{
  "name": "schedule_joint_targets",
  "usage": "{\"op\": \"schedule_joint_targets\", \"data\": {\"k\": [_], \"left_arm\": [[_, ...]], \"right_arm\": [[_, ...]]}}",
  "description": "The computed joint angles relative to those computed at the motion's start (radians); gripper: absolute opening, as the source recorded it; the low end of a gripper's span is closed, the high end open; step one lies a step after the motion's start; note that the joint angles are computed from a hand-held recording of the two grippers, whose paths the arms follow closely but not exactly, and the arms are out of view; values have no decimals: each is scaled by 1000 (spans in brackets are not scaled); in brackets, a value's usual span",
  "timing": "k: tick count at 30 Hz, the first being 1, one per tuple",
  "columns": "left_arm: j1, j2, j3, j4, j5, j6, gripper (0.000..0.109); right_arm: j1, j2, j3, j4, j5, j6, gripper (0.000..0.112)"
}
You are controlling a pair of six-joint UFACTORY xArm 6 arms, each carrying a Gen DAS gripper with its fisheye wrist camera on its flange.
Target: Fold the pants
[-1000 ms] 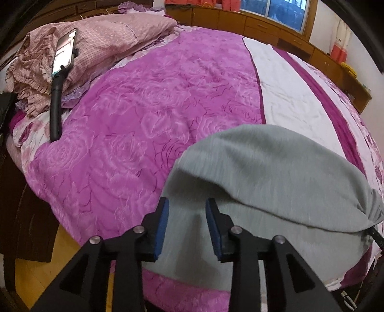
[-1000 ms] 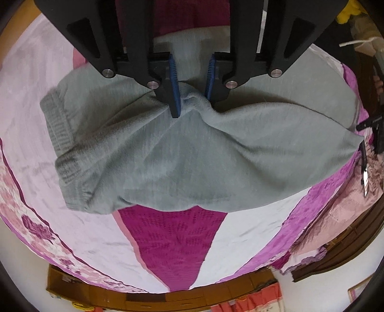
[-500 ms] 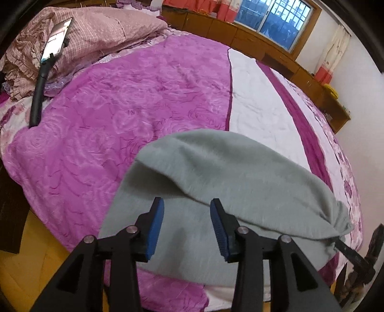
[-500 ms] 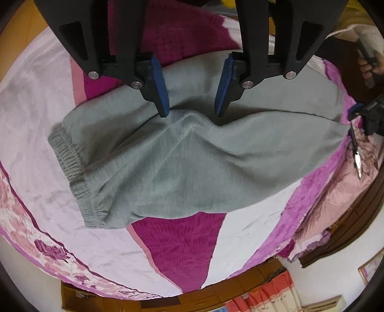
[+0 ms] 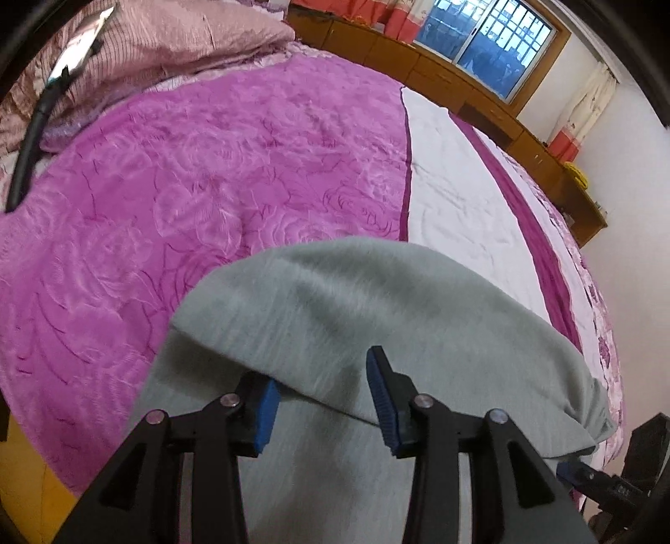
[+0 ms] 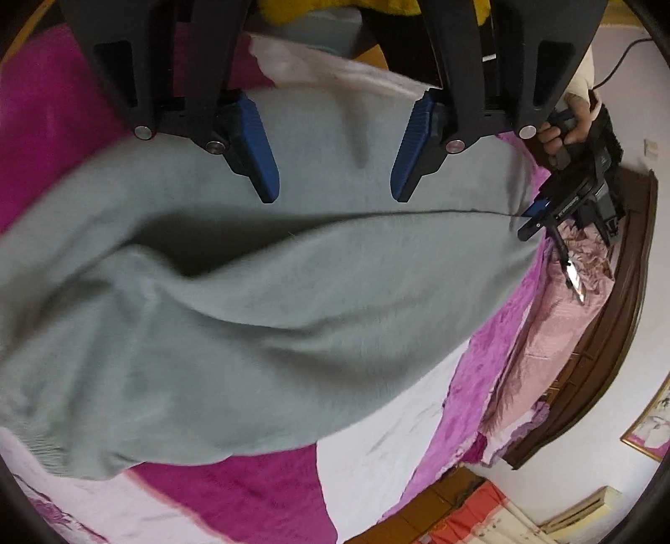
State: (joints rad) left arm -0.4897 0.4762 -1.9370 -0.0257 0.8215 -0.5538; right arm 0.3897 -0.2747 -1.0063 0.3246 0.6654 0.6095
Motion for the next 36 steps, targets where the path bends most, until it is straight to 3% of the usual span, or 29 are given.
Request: {"op": "schedule_joint_targets", "data": {"k": [5,9,10,11,12,15,24,27,31,36], "left_arm": [[8,5,11,-9,-28,14,37],[22,-1,21,-61,-64,28,9],[24,-6,26,-77,-76,29,7],[25,-14,35,-89,-89,31,6],[24,-24,47,-102,-109,37,3],[20,-33,36,-93,-126,38,3],[20,2,-212,-35,-28,96,3],[14,-74,-126,-14,-28,107,3],[3,-209,115,-4,-68,90,3],[1,-328,378,-113,-86,73,3]], "right_arm": [[-9,61,-33,11,-57,38,49],[-24,86,-32,90,-102,36,49],[-26,90,-34,103,-107,28,49],[-27,92,-36,100,-105,29,42],[-29,89,-35,83,-106,35,23],[-32,90,-51,53,-86,18,3],[-37,47,-121,-2,-113,-86,0],[-27,7,-116,-20,-109,-110,0],[-13,-50,-65,-21,-81,-123,0],[-7,-94,15,-5,-6,-116,0]]}}
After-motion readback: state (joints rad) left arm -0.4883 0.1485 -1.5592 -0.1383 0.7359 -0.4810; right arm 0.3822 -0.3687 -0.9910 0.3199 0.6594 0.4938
